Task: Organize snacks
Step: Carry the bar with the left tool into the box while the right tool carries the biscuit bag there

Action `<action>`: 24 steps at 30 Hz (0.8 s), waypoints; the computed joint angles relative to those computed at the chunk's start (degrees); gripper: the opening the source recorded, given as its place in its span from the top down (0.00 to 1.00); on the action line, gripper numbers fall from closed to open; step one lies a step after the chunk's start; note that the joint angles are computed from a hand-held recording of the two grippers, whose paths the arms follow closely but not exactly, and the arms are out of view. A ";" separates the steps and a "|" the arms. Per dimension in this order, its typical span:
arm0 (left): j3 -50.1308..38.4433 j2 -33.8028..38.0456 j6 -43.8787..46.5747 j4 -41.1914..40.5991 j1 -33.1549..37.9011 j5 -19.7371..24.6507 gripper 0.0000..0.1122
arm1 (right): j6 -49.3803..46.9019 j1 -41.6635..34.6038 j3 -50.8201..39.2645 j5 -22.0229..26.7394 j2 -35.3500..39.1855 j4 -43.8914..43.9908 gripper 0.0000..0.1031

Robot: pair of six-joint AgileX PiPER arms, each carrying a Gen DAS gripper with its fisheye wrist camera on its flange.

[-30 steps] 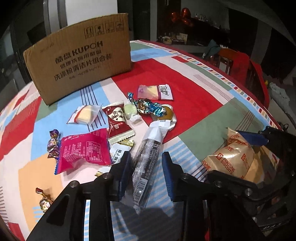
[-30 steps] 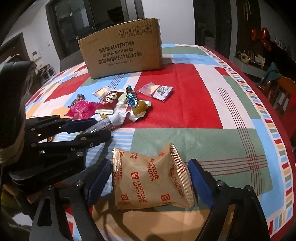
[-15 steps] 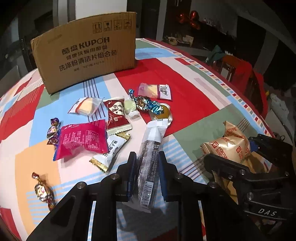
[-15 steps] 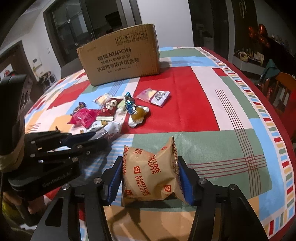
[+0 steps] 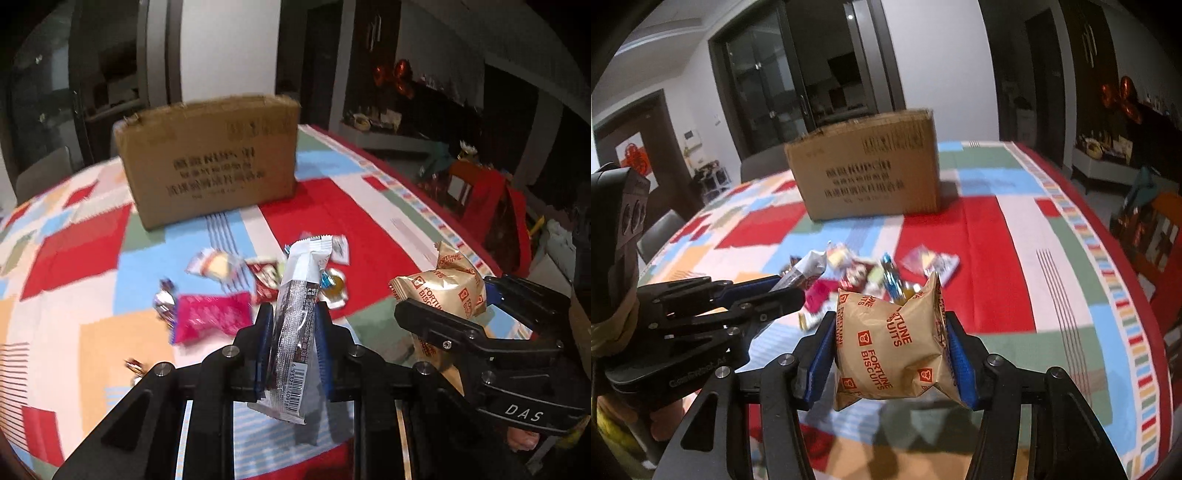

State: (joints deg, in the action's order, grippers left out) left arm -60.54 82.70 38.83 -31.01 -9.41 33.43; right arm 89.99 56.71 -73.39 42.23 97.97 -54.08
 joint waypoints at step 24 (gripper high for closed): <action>-36.38 14.89 -11.25 10.73 5.24 7.40 0.80 | -30.86 -11.79 -39.48 0.67 15.79 12.44 0.45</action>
